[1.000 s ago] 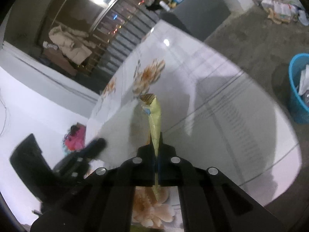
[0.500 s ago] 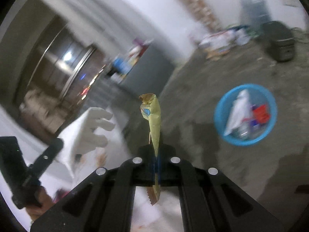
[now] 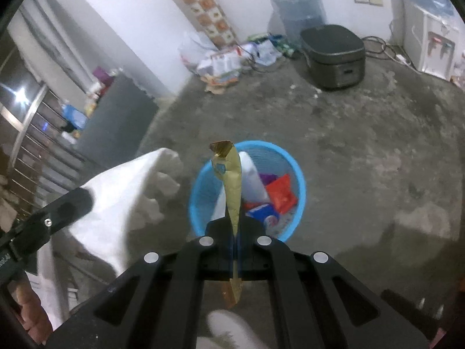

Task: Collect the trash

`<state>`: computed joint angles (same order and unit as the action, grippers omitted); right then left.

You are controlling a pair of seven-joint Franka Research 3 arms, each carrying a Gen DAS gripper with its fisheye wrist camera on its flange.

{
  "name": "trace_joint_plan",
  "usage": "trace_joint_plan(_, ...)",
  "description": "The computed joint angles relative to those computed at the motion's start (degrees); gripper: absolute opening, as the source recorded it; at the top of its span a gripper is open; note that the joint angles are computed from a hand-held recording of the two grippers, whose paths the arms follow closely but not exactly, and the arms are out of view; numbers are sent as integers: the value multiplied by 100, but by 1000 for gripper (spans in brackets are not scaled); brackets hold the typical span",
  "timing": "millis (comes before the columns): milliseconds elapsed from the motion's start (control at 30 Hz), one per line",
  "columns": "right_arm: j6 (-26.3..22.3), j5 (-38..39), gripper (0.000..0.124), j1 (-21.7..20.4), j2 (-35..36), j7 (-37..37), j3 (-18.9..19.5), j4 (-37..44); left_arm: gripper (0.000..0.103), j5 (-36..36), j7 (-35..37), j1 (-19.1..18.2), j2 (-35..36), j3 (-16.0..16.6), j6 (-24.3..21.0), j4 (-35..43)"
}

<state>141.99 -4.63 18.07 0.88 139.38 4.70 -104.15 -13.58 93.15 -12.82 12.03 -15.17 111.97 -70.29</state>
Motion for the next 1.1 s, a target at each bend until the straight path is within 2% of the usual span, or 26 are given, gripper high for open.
trace_joint_plan(33,-32,18,2,-26,140,-48,-25,78,10,119,-59,-63,230,-6,-74,212)
trace_joint_plan(100,-59,182,4,-64,430,-276,-76,261,24,350,-143,-183,824,-22,-325,784)
trace_joint_plan(133,-110,197,4,-66,623,-323,-111,398,44,491,-252,-252,1095,-1,-443,1033)
trace_joint_plan(167,-121,217,12,-55,747,-330,-146,458,57,575,-341,-266,1179,19,-513,1081)
trace_joint_plan(200,-69,380,21,-77,838,-442,-161,450,58,709,-509,-307,1276,67,-486,1101)
trace_joint_plan(233,-121,610,36,-115,1017,-557,-172,524,58,798,-619,-309,1310,96,-481,1090)
trace_joint_plan(300,-190,740,39,-95,1029,-452,-240,461,59,855,-837,-261,1277,113,-485,1008)
trace_joint_plan(433,540,1125,49,-106,681,-373,-244,-161,67,660,-702,-10,845,52,-12,469)
trace_joint_plan(567,630,1085,49,-95,600,-350,-228,-226,68,679,-580,124,446,99,325,175)
trace_joint_plan(700,555,1206,49,-60,613,-619,-149,-30,70,533,-404,320,-169,177,504,-202)
trace_joint_plan(833,651,1290,52,78,403,-938,-12,112,81,329,-234,521,-1249,388,860,-1056)
trace_joint_plan(967,509,549,74,330,48,-944,127,300,97,518,-447,573,-2402,639,1112,-1958)
trace_joint_plan(1033,418,-25,82,442,-160,-782,242,363,97,670,-655,594,-3045,755,1241,-2470)
trace_joint_plan(1100,327,-482,85,535,-322,-735,385,430,97,891,-1046,663,-3750,834,1312,-3026)
